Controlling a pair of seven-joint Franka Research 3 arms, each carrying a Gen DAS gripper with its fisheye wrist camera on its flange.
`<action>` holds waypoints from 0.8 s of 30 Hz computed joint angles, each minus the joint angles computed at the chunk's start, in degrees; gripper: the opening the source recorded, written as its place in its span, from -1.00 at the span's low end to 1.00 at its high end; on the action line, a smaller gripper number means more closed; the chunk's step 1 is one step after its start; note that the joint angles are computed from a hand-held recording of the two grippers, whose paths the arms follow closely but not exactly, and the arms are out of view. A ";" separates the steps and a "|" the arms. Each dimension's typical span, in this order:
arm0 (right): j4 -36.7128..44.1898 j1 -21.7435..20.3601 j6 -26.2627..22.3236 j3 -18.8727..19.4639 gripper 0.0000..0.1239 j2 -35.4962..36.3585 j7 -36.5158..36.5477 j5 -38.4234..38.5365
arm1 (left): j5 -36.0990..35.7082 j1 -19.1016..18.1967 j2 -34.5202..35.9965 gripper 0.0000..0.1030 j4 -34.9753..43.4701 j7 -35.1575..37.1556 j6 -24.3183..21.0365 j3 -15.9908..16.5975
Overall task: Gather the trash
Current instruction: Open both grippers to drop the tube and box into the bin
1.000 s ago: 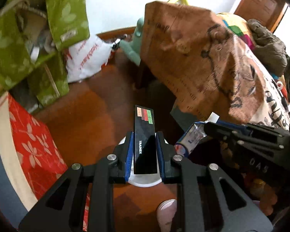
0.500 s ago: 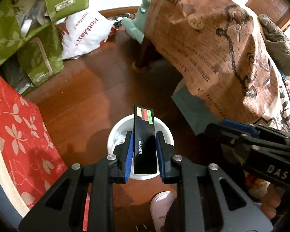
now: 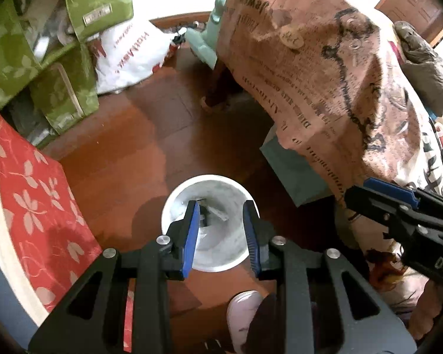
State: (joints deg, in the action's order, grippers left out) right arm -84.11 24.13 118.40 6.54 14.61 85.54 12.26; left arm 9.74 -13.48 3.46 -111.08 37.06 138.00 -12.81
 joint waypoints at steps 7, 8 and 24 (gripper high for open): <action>-2.58 -0.72 2.29 0.07 -0.40 -4.67 -1.32 1.29 | 6.23 -1.26 -3.77 -0.43 2.33 -3.31 -5.06 -0.80; -3.10 -0.82 2.81 0.09 -0.40 -5.63 -1.67 1.37 | 6.88 -1.39 -4.21 -0.43 2.69 -3.74 -5.47 -0.93; -13.86 -4.80 12.69 -1.18 -0.37 -22.98 -4.58 3.66 | 20.15 -6.46 -3.26 -0.05 18.96 -6.28 -13.24 -4.54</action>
